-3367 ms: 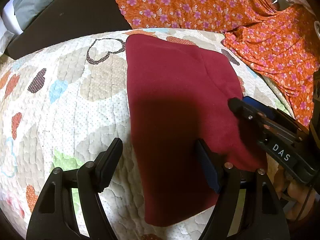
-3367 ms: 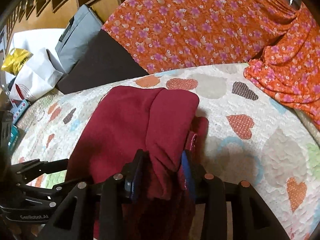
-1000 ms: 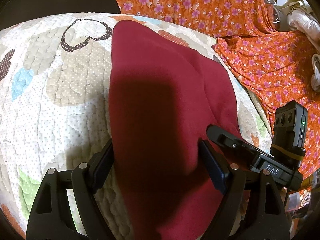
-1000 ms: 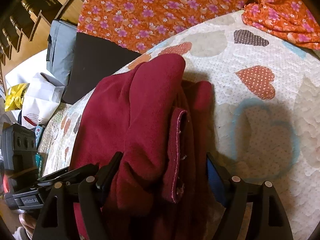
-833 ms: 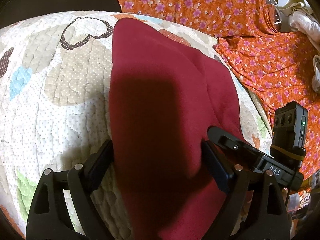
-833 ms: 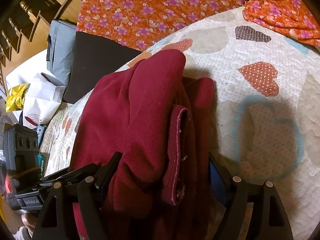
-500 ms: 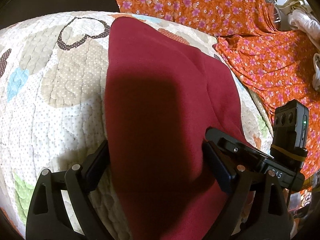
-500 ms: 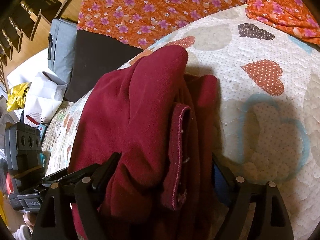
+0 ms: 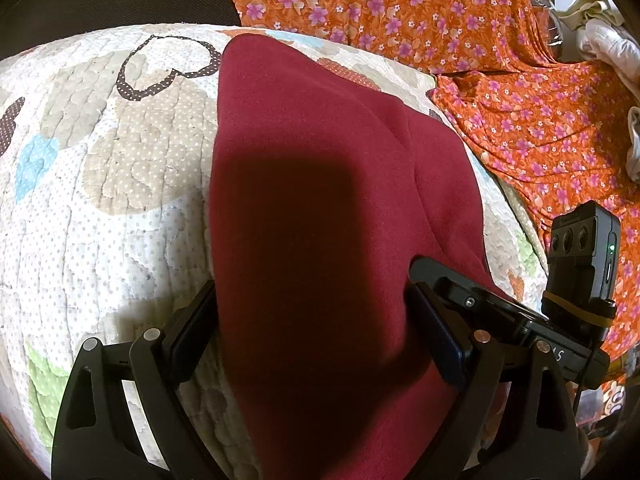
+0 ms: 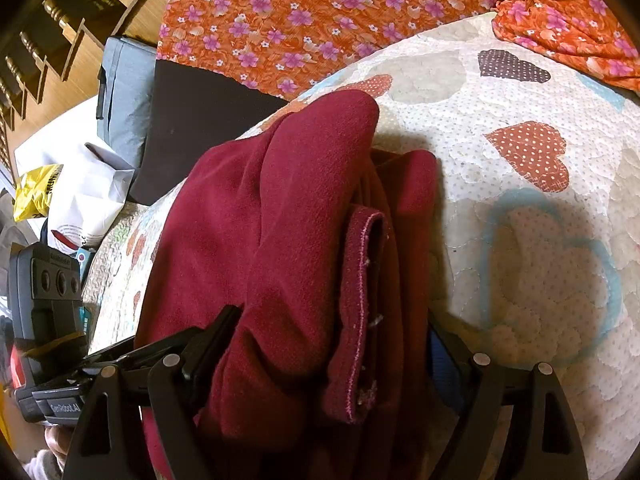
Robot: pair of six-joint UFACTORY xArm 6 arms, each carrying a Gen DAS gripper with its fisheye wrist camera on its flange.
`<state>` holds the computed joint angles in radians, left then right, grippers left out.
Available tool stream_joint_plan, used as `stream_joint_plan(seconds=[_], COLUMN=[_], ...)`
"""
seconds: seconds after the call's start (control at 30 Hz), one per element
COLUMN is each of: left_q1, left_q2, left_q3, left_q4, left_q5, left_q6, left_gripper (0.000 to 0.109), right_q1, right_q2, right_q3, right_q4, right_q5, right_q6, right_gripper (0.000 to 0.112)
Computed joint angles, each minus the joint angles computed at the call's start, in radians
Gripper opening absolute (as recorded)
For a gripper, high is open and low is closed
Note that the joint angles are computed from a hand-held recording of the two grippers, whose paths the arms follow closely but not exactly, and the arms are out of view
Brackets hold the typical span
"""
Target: Fold small clothes
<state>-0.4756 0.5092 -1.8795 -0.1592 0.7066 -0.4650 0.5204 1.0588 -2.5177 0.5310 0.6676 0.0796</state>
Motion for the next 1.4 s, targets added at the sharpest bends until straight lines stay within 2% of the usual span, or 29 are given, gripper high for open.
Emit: stream_joint_plan(seconds=[0.17, 0.3, 0.4, 0.53, 0.6, 0.67, 0.8, 0.9, 0.97, 1.03, 1.07, 1.13, 1.17, 1.23, 1.3, 1.37, 1.4], left_q1=[0.002, 0.002, 0.001, 0.012, 0.017, 0.021, 0.028, 0.046, 0.055, 0.064, 0.070, 0.083, 0.082, 0.069, 0.050, 0.042, 0.042], left_q2=[0.000, -0.005, -0.020, -0.069, -0.114, -0.197, -0.358, -0.461, -0.518, -0.531, -0.533, -0.571, -0.584, -0.614, -0.629, -0.621, -0.609], left_q3=[0.001, 0.017, 0.037, 0.084, 0.116, 0.194, 0.339, 0.439, 0.519, 0.563, 0.584, 0.647, 0.652, 0.646, 0.642, 0.636, 0.632], left_q4=[-0.004, -0.008, -0.020, -0.079, -0.078, -0.028, 0.046, 0.106, 0.102, 0.075, 0.066, 0.016, 0.040, 0.192, 0.338, 0.359, 0.356], left_q5=[-0.002, -0.026, -0.042, -0.055, -0.057, -0.099, -0.098, -0.036, 0.009, 0.039, 0.059, 0.019, 0.020, 0.036, 0.030, 0.021, 0.020], left_q6=[0.006, 0.016, 0.032, 0.061, 0.052, 0.015, -0.051, -0.085, -0.093, -0.074, -0.071, -0.049, -0.066, -0.141, -0.219, -0.222, -0.216], left_gripper=[0.093, 0.093, 0.082, 0.062, 0.060, 0.060, 0.060, 0.060, 0.060, 0.060, 0.061, 0.064, 0.064, 0.064, 0.064, 0.064, 0.064], right_q1=[0.000, 0.007, 0.019, 0.035, 0.044, 0.059, 0.093, 0.113, 0.128, 0.145, 0.152, 0.158, 0.159, 0.161, 0.168, 0.178, 0.184], right_q2=[0.000, -0.033, -0.082, -0.146, -0.175, -0.190, -0.185, -0.154, -0.131, -0.109, -0.080, -0.082, -0.111, -0.179, -0.258, -0.293, -0.282], right_q3=[-0.001, 0.059, 0.138, 0.224, 0.248, 0.243, 0.195, 0.137, 0.097, 0.067, 0.027, 0.037, 0.079, 0.167, 0.264, 0.296, 0.264], right_q4=[0.002, 0.001, -0.036, -0.051, -0.039, 0.011, 0.119, 0.237, 0.240, 0.150, 0.051, -0.057, -0.048, -0.080, -0.157, -0.263, -0.315], right_q5=[0.000, -0.037, -0.094, -0.158, -0.168, -0.159, -0.125, -0.067, -0.017, 0.021, 0.060, 0.099, 0.088, 0.039, -0.048, -0.087, -0.081], right_q6=[-0.004, -0.012, -0.010, -0.019, -0.049, -0.109, -0.179, -0.232, -0.221, -0.149, -0.075, -0.014, -0.027, -0.011, 0.011, 0.041, 0.040], right_gripper=[0.084, 0.081, 0.071, 0.056, 0.053, 0.052, 0.052, 0.051, 0.051, 0.052, 0.052, 0.057, 0.057, 0.057, 0.057, 0.057, 0.053])
